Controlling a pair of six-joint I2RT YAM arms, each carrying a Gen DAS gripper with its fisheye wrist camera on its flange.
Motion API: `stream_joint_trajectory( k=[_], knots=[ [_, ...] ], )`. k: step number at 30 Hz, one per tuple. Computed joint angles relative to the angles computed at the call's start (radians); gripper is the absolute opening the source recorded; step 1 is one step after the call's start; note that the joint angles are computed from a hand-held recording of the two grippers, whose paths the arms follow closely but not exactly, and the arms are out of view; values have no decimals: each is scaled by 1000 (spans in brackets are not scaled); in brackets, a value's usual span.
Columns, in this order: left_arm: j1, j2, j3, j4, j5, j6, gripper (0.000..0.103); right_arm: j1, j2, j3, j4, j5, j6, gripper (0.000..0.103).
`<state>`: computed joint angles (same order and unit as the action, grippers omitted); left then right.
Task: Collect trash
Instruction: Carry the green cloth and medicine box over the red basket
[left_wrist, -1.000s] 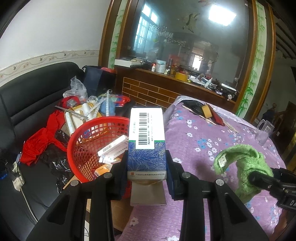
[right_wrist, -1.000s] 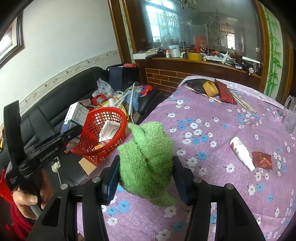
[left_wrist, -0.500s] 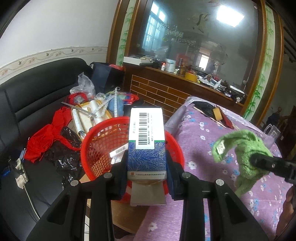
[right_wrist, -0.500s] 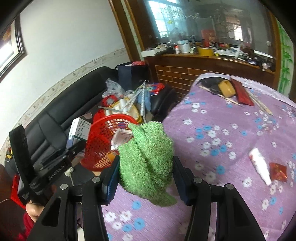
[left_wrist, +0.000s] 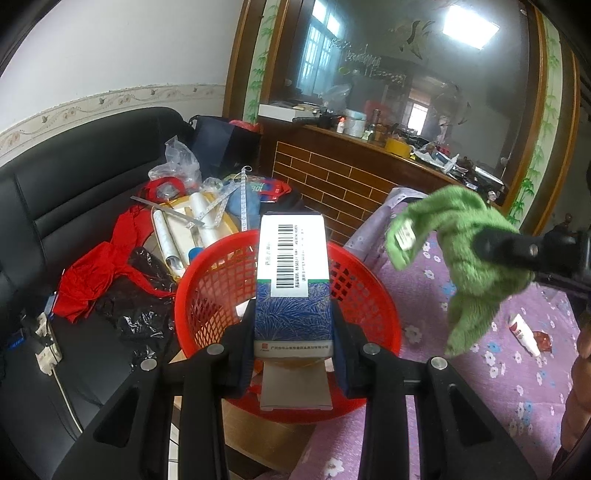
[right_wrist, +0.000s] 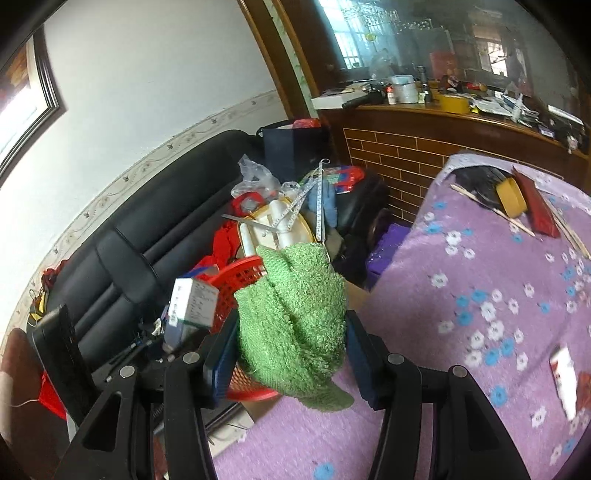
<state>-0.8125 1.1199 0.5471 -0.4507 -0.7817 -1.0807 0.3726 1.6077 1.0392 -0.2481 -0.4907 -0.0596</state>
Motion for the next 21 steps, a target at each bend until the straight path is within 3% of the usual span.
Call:
stream_joint_trajectory(
  k=[21],
  knots=[
    [91, 12, -34, 96, 63, 78, 33, 60, 169, 154, 2, 2, 56, 59]
  ],
)
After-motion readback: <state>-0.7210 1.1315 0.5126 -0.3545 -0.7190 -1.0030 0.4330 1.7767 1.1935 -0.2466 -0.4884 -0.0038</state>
